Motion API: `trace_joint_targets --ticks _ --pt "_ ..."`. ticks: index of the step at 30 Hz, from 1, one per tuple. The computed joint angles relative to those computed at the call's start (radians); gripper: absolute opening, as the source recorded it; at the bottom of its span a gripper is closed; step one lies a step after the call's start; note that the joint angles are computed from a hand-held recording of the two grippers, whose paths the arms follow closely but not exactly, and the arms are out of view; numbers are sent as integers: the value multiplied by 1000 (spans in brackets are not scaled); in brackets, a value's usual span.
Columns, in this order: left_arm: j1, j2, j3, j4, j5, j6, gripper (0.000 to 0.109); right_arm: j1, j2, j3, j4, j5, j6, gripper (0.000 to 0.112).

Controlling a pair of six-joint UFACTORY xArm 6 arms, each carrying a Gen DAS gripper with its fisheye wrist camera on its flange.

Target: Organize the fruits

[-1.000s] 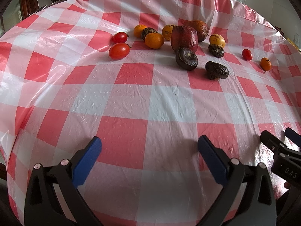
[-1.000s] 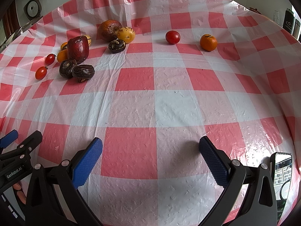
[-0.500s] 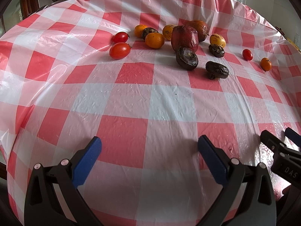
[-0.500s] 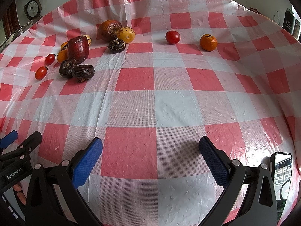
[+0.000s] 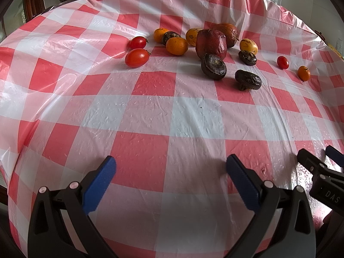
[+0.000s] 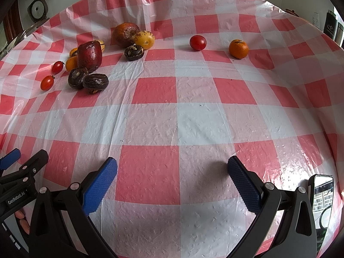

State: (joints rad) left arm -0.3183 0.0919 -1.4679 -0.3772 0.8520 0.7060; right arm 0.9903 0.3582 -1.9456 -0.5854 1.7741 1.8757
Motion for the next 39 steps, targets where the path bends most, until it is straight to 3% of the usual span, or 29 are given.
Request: trace_joint_targets --ticks 8,16,18,21,22,23,24,26,28,32,36,39 --pt "0 0 -1 0 1 1 102 -50 -29 50 6 -131 -149 99" --pt "26 27 -44 6 22 -80 102 -198 14 26 12 -415 -470 98" --pt "43 58 -92 -36 59 -85 102 -222 46 -20 -7 -430 -512 96" --pt "52 90 -140 -47 88 -83 102 -253 109 -108 -13 -427 -600 84" --pt "52 105 -162 -45 100 -84 102 -260 126 -132 0 -417 -619 73" --pt "49 117 -180 -38 109 -90 102 -271 127 -132 14 -426 -628 70" --pt "45 128 -196 -30 113 -94 101 -274 115 -114 13 -438 -624 66" --pt "32 157 -241 -38 133 -83 95 -262 81 -70 -13 -424 -602 40" --pt "15 191 -294 -55 163 -71 85 -257 -10 62 -24 -471 -516 39" --pt "-25 267 -406 -119 215 -72 81 -238 -149 249 -59 -489 -364 39" --pt "-84 372 -548 -114 231 -135 70 -223 -236 359 -87 -487 -222 39" --pt "-121 432 -616 -69 201 -187 65 -198 -221 335 -125 -431 -208 39"
